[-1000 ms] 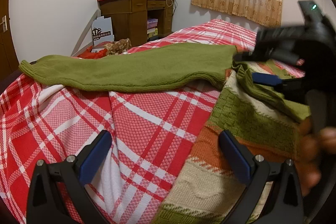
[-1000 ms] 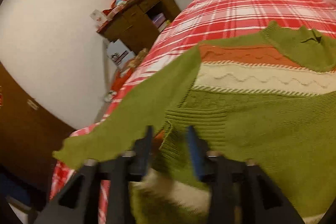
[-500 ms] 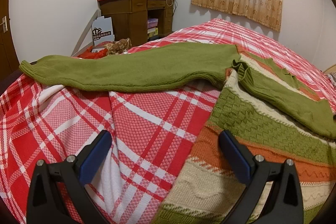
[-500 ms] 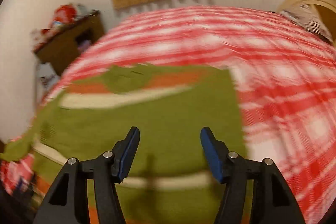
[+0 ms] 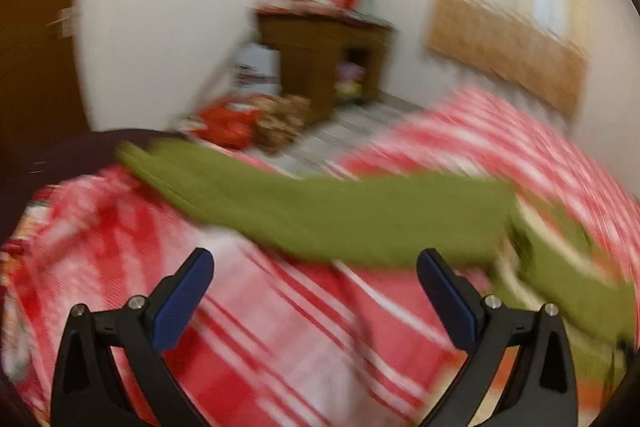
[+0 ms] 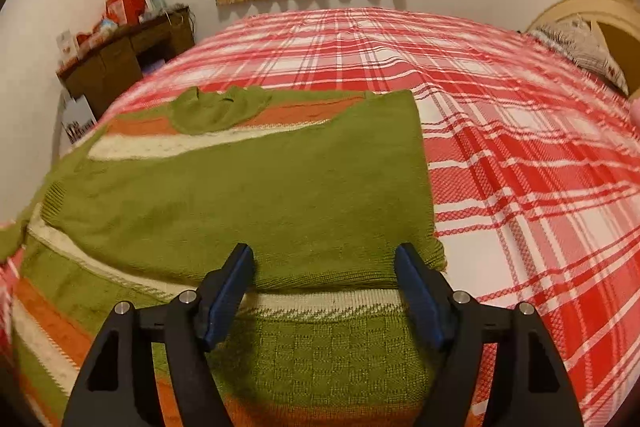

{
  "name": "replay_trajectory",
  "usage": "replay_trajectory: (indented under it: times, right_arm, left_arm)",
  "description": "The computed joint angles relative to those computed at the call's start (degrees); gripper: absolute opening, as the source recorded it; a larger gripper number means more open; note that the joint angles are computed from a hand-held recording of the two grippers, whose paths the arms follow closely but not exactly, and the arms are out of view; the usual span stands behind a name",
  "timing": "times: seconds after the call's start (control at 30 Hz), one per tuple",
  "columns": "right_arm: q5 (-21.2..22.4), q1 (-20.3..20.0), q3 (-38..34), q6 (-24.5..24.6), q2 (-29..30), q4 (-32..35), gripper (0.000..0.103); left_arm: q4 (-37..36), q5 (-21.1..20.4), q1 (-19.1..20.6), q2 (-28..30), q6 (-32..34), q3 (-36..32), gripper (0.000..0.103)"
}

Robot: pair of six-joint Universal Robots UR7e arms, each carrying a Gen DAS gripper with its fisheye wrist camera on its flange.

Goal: Fold small clothes
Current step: 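Grasp the other green sleeve cuff with the left gripper and lift it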

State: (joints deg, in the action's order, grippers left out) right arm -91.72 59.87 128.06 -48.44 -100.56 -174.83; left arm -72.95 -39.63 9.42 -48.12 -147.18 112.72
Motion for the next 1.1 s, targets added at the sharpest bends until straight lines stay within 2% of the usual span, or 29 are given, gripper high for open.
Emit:
replay_trajectory:
  times: [0.07, 0.17, 0.23, 0.33, 0.4, 0.5, 0.53, 0.57, 0.6, 0.63, 0.67, 0.73, 0.87, 0.97, 1.1]
  right_arm:
    - [0.11, 0.15, -0.11, 0.30, 0.20, 0.07, 0.075]
    - [-1.22, 0.81, 0.31, -0.33, 0.62, -1.29, 0.076]
    - [-2.30, 1.38, 0.49, -0.76, 1.06, -2.25, 0.076]
    - [-2.74, 1.58, 0.56, -0.96, 1.21, -2.58, 0.077]
    - [-2.67, 1.57, 0.60, -0.91, 1.17, -2.55, 0.077]
    - [-2.77, 1.66, 0.68, -0.87, 1.22, -2.78, 0.077]
    - [-2.77, 1.66, 0.68, -0.87, 1.22, -2.78, 0.077]
    - [-2.80, 1.63, 0.67, -0.91, 1.20, -2.73, 0.077]
    - [-2.79, 1.65, 0.68, -0.90, 1.22, -2.78, 0.077]
    - [-2.81, 1.67, 0.68, -0.89, 1.25, -2.83, 0.077]
    - [-2.81, 1.67, 0.68, -0.89, 1.25, -2.83, 0.077]
    - [-2.71, 1.63, 0.67, -0.85, 1.22, -2.76, 0.077]
    - [-2.33, 1.50, 0.59, -0.76, 1.20, -2.52, 0.077]
    - [-1.95, 1.43, 0.54, -0.61, 1.24, -2.48, 0.078]
    - [-1.53, 1.33, 0.60, -0.54, 1.27, -2.56, 0.078]
  left_arm:
    - [4.70, -2.20, 1.93, -4.48, -4.96, 1.28, 0.103]
    - [6.82, -4.90, 5.72, -9.15, -7.79, 3.24, 0.100]
    - [5.57, -5.96, 8.55, -12.79, -8.96, 5.60, 0.085]
    - [-4.07, -2.31, 11.63, -19.80, -5.72, 12.05, 0.071]
    - [-8.92, -1.71, 13.52, -21.03, -2.93, 13.58, 0.070]
    - [-6.41, -1.05, 14.39, -19.20, -5.26, 11.88, 0.069]
    - [-4.78, -0.81, 14.30, -18.11, -6.05, 10.93, 0.061]
    - [-3.09, -0.43, 14.05, -16.61, -6.43, 10.03, 0.037]
    - [-3.80, 0.50, 13.93, -16.74, -5.29, 10.49, 0.019]
    - [-6.91, 2.72, 13.52, -17.55, -3.71, 12.03, 0.008]
    - [-8.53, 2.73, 12.93, -18.51, -3.18, 13.19, 0.008]
    - [-7.29, 2.79, 13.05, -18.00, -3.46, 12.50, 0.008]
    - [0.48, 3.13, 12.21, -14.90, -5.27, 8.19, 0.007]
    - [7.07, 6.04, 9.99, -10.93, -5.19, 3.51, 0.007]
    - [12.60, 14.18, 6.72, -3.53, 0.06, -4.92, 0.007]
